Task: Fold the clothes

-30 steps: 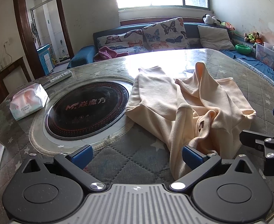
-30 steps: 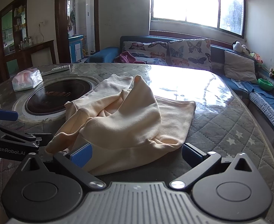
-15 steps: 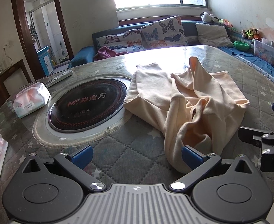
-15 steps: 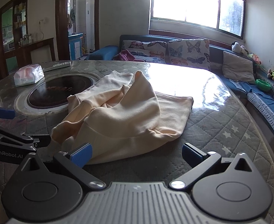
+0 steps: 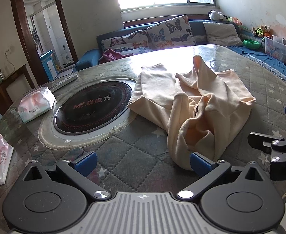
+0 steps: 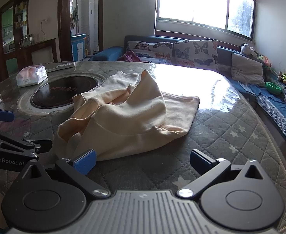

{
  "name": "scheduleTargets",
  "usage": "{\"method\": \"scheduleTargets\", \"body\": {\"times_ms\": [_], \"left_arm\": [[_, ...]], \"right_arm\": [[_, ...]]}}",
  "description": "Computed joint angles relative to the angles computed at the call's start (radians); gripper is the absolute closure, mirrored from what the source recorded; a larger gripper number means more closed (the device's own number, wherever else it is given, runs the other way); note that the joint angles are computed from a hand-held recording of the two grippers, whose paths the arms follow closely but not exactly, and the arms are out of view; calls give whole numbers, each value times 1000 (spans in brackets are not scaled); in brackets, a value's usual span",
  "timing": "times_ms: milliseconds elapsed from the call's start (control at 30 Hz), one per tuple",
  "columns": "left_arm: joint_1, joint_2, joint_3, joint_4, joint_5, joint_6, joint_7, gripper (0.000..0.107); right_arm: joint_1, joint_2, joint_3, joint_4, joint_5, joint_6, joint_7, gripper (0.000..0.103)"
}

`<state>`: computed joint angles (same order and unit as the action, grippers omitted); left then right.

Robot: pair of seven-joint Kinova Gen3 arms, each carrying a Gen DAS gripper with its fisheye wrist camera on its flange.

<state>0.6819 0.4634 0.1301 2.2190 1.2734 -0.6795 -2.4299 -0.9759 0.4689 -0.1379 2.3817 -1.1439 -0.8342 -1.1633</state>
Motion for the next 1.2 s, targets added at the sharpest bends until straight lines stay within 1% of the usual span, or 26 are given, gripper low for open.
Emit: {"method": "scheduleTargets", "body": {"times_ms": [233,367,533,767,900,967,1033,1067,1133,1200], "left_arm": [[14,-3,10,8,32,-24,-1,4],[12,-5,15,11,32,-32,6,4],[4,-5,14,6,20,-24,2,4],[-13,-8,2,-2,-32,5,16,5],[-27,-9,-15,-11,-71,25,31,5],[-37,-8,-24,-18,-88,38,35,5],[-48,-7,-34,-27,-111,53,41,5],[-54,-7,-38,-32,-126,61,46,5],[-65,-6,-48,-43,-158,78,55,5],[-76,-5,-58,-54,-192,95,67,7]], "right_arm": [[-7,0,-6,17,19,-13,-27,0],[-6,-3,-4,20,32,-15,-33,0],[-6,-2,-1,13,27,-11,-25,0],[5,-7,0,13,42,-14,-33,0],[33,-11,14,-4,72,13,-15,1],[50,-11,25,-19,87,33,0,3],[95,-15,28,-33,142,67,-14,5],[107,-16,31,-38,159,78,-21,5],[139,-17,44,-57,200,113,-27,9],[162,-17,55,-72,235,141,-34,10]]}}
